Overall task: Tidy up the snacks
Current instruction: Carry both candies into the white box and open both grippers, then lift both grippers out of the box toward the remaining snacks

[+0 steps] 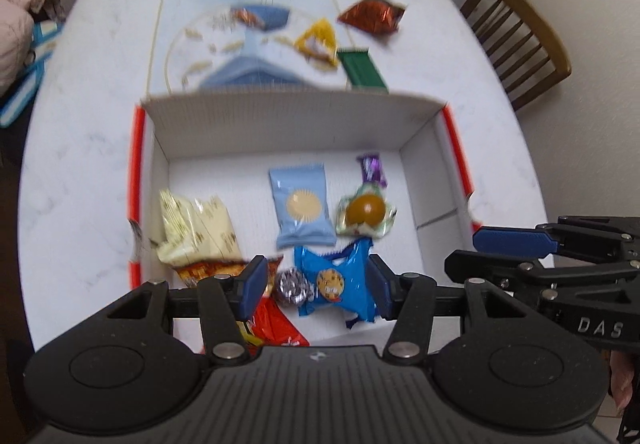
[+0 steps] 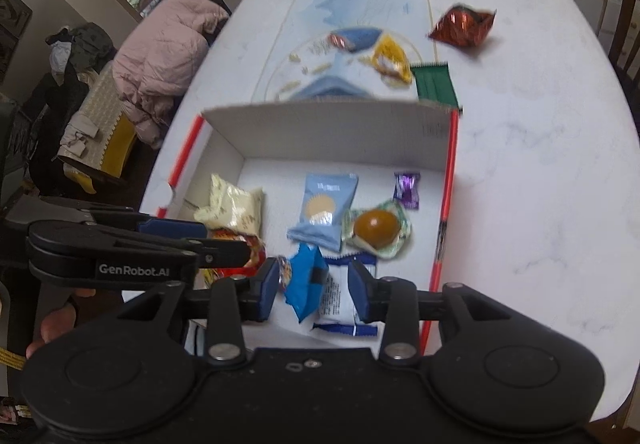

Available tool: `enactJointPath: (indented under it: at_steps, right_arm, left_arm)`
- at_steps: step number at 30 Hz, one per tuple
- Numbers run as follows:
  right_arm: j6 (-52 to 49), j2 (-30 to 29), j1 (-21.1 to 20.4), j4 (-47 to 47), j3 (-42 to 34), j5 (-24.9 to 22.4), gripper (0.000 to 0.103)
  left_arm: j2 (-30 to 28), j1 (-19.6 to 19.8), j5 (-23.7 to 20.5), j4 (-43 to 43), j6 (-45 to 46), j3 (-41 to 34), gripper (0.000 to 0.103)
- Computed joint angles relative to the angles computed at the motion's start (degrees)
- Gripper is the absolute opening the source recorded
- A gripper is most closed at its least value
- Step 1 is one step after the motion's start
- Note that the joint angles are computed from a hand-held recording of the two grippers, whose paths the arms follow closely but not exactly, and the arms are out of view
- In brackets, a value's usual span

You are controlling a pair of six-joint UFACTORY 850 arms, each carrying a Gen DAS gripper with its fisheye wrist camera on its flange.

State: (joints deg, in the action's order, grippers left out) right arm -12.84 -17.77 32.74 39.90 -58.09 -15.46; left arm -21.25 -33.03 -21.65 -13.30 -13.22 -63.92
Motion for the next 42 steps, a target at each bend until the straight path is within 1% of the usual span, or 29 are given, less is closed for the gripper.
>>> enactJointPath:
  at_steps: [7, 12, 13, 15, 18, 19, 20, 22, 23, 25, 27, 29, 32, 35, 38, 42]
  right_arm:
    - [4.5, 2.4, -1.1, -6.4, -1.8, 1.7, 0.046]
    - [6.2, 2.9, -2.3, -10.0, -4.0, 3.0, 0.053]
    - [6.6, 2.9, -2.6, -10.9, -4.5, 3.1, 0.054]
    - [7.2, 2.7, -3.1, -12.2, -5.7, 3.6, 0.06]
    - [6.8, 2.6, -4.0, -12.7, -7.1, 4.3, 0.065]
    - [6.6, 2.3, -4.4, -13.0, -7.8, 4.4, 0.065]
    - [6.5, 2.0, -4.7, -13.2, -8.5, 4.4, 0.067]
    - [6.1, 1.2, -5.6, -13.5, -9.9, 4.4, 0.073]
    - [6.0, 0.7, -6.0, -13.8, -10.8, 4.2, 0.077]
    - [6.8, -0.6, -6.7, -15.4, -12.5, 3.5, 0.08]
    - [8.9, -2.0, -7.4, -18.4, -14.2, 2.8, 0.087]
    - [10.5, -3.8, -8.1, -20.9, -16.2, 1.6, 0.092]
    - [12.3, -6.6, -8.9, -23.6, -18.8, -0.2, 0.093]
    - [11.5, -9.7, -9.8, -23.8, -21.4, -2.0, 0.094]
    - [8.8, -13.4, -10.8, -22.1, -24.6, -4.9, 0.094]
    - [8.3, -18.5, -11.5, -23.2, -29.1, -8.2, 0.094]
  left_arm:
    - [3.6, 0.6, -0.2, 8.4, -6.3, -1.9, 0.053]
    - [4.9, 1.3, -0.6, 11.8, -8.4, -5.0, 0.054]
    - [5.0, 1.4, -0.6, 12.1, -8.6, -5.7, 0.055]
    - [5.1, 1.6, -0.6, 14.2, -10.2, -7.1, 0.057]
    - [4.7, 1.7, -0.6, 17.5, -12.6, -9.6, 0.057]
    - [4.4, 1.7, -0.6, 17.9, -13.0, -10.6, 0.058]
    - [4.0, 1.7, -0.6, 18.7, -13.7, -11.5, 0.061]
    - [3.1, 1.9, -0.3, 20.6, -15.6, -13.1, 0.067]
    - [2.6, 1.9, -0.2, 21.6, -16.5, -13.9, 0.069]
    - [1.1, 2.1, -0.6, 22.9, -17.7, -15.9, 0.069]
    - [-0.7, 2.4, -1.0, 21.9, -17.3, -17.8, 0.071]
    - [-2.7, 2.7, -1.3, 22.2, -18.2, -19.7, 0.073]
    - [-6.3, 3.3, -2.6, 21.2, -18.6, -23.1, 0.073]
    - [-10.9, 4.3, -5.2, 16.0, -15.4, -27.8, 0.073]
    - [-16.3, 4.6, -8.9, 14.8, -14.9, -33.7, 0.073]
    - [-24.0, 4.6, -14.1, 14.1, -14.4, -42.4, 0.073]
